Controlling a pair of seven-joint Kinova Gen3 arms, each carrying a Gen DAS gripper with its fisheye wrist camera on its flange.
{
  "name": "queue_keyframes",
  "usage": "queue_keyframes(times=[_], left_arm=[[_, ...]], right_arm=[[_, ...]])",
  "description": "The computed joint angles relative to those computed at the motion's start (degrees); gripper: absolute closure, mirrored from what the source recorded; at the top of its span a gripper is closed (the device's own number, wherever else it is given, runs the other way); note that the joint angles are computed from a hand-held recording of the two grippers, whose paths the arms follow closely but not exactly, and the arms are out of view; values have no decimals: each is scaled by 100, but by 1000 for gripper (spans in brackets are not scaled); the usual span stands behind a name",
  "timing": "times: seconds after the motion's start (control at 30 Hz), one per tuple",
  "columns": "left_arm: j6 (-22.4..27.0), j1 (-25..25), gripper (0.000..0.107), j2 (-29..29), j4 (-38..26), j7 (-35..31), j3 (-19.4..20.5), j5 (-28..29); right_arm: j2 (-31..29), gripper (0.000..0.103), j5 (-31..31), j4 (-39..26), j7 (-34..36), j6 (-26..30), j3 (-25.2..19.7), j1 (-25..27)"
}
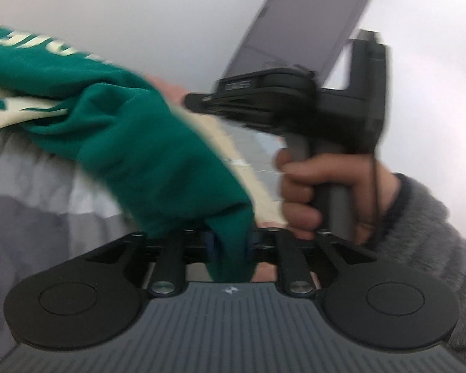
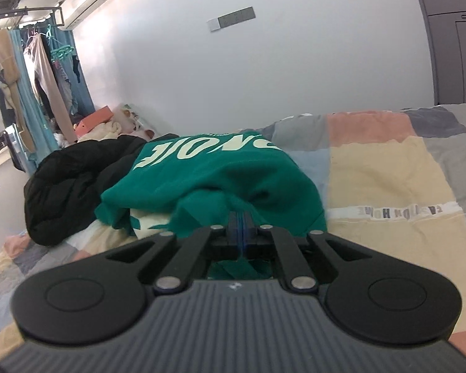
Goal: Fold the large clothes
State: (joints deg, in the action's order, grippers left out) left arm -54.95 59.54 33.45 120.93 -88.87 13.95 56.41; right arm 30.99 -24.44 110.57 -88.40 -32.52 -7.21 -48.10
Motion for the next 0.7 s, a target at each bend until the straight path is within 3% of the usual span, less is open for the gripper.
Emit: queue_keyframes(times=[0.03,0.1,0.13,0.17,0.23,0.33,0.4,0.5,0.6,0.7], left_arm=[[150,-189,48,-119,105,55,130,22],[169,-463,32,-324,331,289,418,54],[84,-440,29,-413,426,324,455,209],[91,-403,28,-531,498,283,449,442],[319,-188,27,-866,627,166,297,908],[142,60,26,-1237,824,-148,337,1608],[-324,233,25,-1395,1009,-303,557,2074],[-1023,640,23,-1406,1012,-480,533,2727],[-1632,704,23,-1402,1275,-29,684,2862],[-1579,531,22,-1380,1265,-213,628,3176]], right_arm=[[12,97,-49,-30,71,16,2,-18],[12,93,-133,-34,164,20,57,-122],[26,81,-189,-67,204,52,104,-171],[30,57,-178,-77,151,81,186,-232],[68,37,121,-55,-116,56,34,-46],[93,38,763,-67,-710,231,223,-77],[153,37,1197,-171,-1173,412,580,-312],[255,28,1799,-405,-1713,771,650,-357],[341,24,1652,-622,-1751,1257,1338,-1065],[445,23,954,-733,-1227,1740,2117,-1837]])
